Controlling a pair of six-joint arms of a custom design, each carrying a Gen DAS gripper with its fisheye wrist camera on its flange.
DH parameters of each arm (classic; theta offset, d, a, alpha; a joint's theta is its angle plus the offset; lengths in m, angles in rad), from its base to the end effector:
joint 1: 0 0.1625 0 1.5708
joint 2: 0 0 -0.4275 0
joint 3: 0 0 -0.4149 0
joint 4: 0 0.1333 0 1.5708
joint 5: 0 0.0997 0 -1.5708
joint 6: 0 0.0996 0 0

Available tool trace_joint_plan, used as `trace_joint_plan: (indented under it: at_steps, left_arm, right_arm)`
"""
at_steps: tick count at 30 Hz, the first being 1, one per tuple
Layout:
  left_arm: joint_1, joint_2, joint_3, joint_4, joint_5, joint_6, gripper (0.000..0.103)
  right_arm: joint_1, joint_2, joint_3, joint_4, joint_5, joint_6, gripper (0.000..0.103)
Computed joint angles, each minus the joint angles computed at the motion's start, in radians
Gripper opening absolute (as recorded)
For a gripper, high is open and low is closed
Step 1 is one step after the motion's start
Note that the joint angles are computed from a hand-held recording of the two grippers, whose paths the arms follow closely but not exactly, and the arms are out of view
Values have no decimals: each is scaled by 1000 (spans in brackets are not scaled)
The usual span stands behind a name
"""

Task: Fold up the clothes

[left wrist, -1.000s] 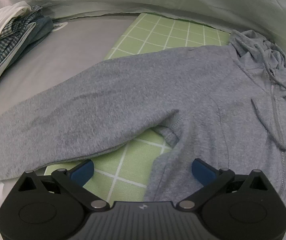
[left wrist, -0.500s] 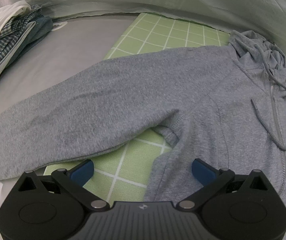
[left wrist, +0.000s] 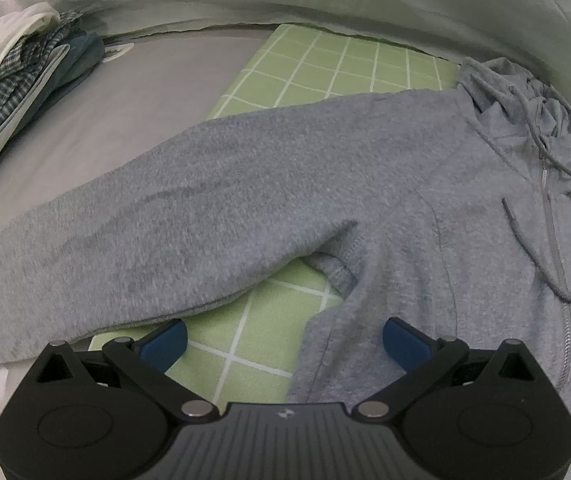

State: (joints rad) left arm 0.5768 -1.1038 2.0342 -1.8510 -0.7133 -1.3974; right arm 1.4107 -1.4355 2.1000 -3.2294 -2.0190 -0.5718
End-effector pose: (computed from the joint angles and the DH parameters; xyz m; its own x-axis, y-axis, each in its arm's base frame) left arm -0.2888 -0.4368 0.0993 -0.6525 -0.2899 -0.7001 0.1416 0.8610 -0.4884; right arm 0.0071 -0.5217 0.3649 -0.7465 0.1311 0.6523 -0.3770 0.7245 -0.5771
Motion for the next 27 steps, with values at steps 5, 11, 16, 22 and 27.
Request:
trace_joint_plan:
  at_steps: [5, 11, 16, 22, 27]
  left_arm:
    - [-8, 15, -29, 69, 0, 3, 103]
    - [-59, 1, -13, 125, -11, -33, 103]
    - [-112, -55, 48, 148, -60, -123, 103]
    - [-182, -139, 137, 151, -139, -203, 103]
    - [-221, -174, 184, 126, -184, -202, 101]
  right_arm:
    - [-4, 57, -47, -68, -33, -61, 73]
    - [21, 20, -8, -80, -106, -5, 84]
    - [34, -132, 167, -8, -58, 98, 87]
    - [5, -388, 345, 191, 102, 257, 87]
    - [29, -492, 416, 319, 116, 256, 74]
